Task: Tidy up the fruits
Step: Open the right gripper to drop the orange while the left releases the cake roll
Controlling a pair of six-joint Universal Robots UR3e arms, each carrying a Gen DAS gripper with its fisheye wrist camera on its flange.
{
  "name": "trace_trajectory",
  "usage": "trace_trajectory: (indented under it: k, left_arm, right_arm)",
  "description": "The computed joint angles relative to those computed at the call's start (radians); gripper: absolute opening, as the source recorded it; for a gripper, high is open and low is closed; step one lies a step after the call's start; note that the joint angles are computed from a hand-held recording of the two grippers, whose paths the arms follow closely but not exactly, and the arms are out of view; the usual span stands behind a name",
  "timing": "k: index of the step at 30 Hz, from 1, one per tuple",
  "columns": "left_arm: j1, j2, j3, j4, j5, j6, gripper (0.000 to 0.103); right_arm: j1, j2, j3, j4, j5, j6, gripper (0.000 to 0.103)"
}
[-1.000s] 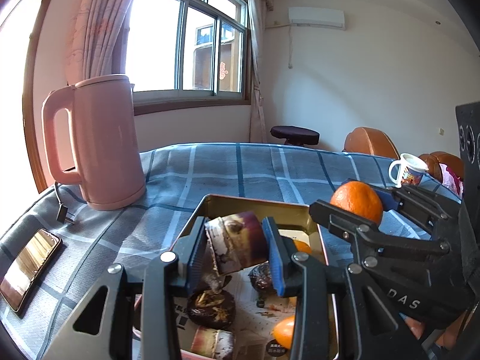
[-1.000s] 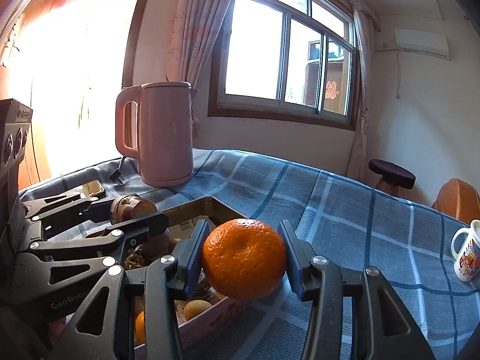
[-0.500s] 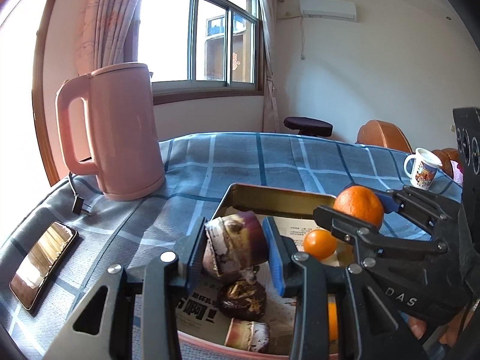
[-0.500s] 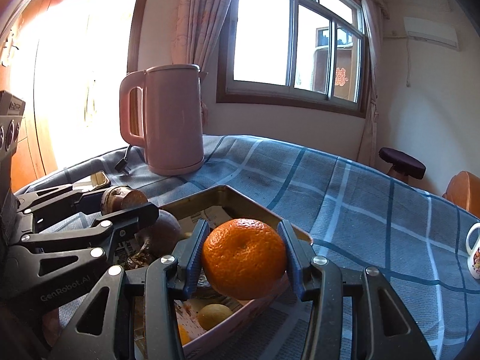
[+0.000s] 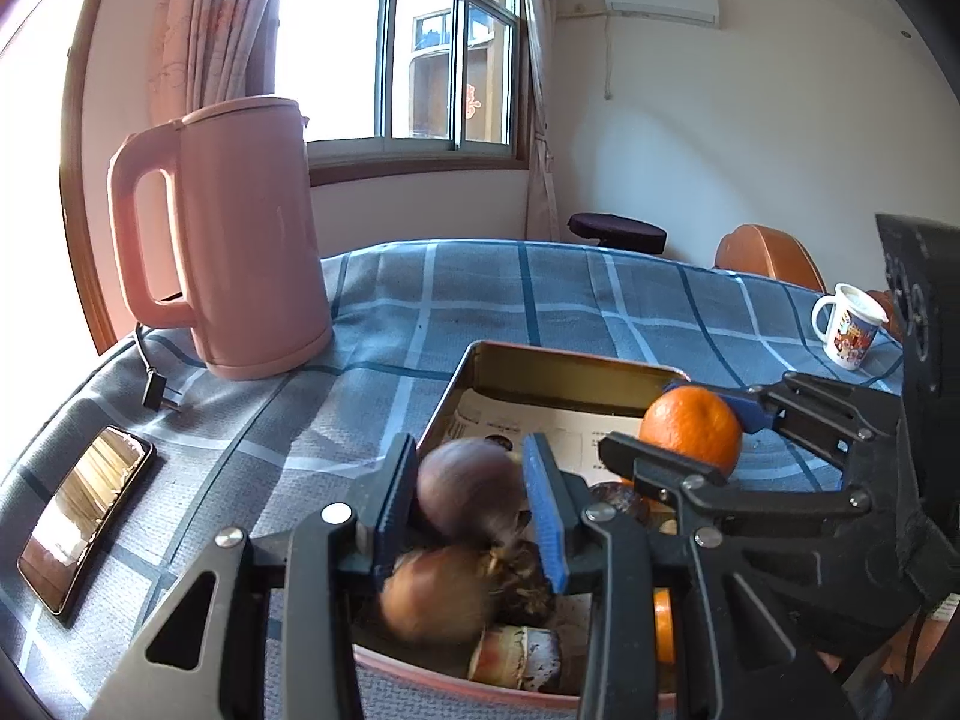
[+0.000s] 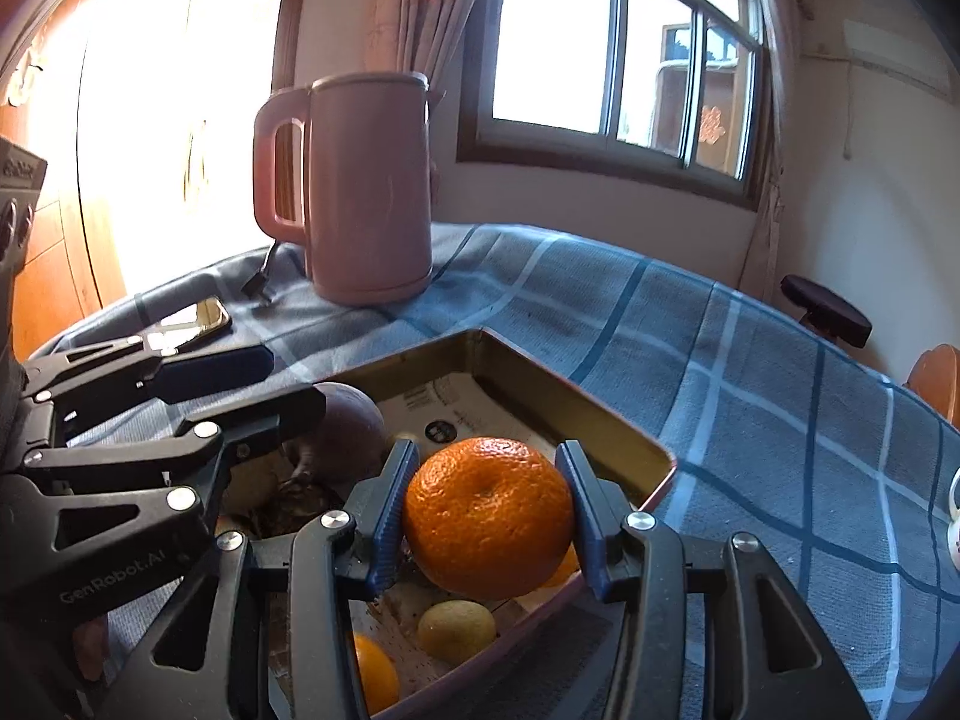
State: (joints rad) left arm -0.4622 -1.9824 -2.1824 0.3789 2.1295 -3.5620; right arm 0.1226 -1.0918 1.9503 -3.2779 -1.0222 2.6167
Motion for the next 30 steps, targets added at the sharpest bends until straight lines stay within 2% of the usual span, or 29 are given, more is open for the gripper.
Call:
trace_trajectory:
  k: [2, 4, 5, 6, 7, 8, 10, 17, 22, 30]
  left_arm:
    - [0.001, 0.005, -0.004, -0.009, 0.002, -0.005, 0.039]
    - [-0.001, 0.004, -0.009, 0.002, 0.011, -0.007, 0.054]
    - [-0.01, 0.0, -0.008, 0.008, 0.025, -0.007, 0.058]
    - [-0.017, -0.003, -0.006, 0.014, 0.037, -0.005, 0.061]
    - [-0.028, -0.009, -0.002, 0.022, 0.052, 0.0, 0.063]
    - [-0.032, -0.012, -0.002, 0.032, 0.059, 0.005, 0.064]
    - [-0.042, -0.017, -0.004, 0.05, 0.075, 0.004, 0.068]
    - [-0.051, -0.01, -0.041, 0.122, 0.114, -0.022, 0.074]
    - [-0.083, -0.036, -0.026, 0.174, 0.178, -0.014, 0.084]
    - [-0.116, -0.087, 0.04, 0.153, 0.207, 0.001, 0.085]
  right_arm:
    - [0.011, 0.002, -0.024, 0.058, -0.014, -0.019, 0.05]
    - [0.027, 0.007, -0.055, 0.125, -0.035, -0.039, 0.05]
    - [0.034, 0.009, -0.058, 0.129, -0.046, -0.046, 0.053]
    - [0.039, 0.007, -0.047, 0.11, -0.053, -0.05, 0.057]
    - [0.039, 0.003, -0.03, 0.086, -0.047, -0.058, 0.065]
    - [0.037, -0.002, -0.011, 0.057, -0.041, -0.062, 0.069]
    - [0.033, -0.006, 0.014, 0.011, -0.038, -0.059, 0.069]
    - [-0.043, -0.021, 0.085, -0.128, 0.022, 0.044, 0.069]
    - [-0.106, -0.023, 0.146, -0.297, -0.006, 0.144, 0.069]
    - [-0.153, -0.03, 0.197, -0.407, -0.008, 0.188, 0.073]
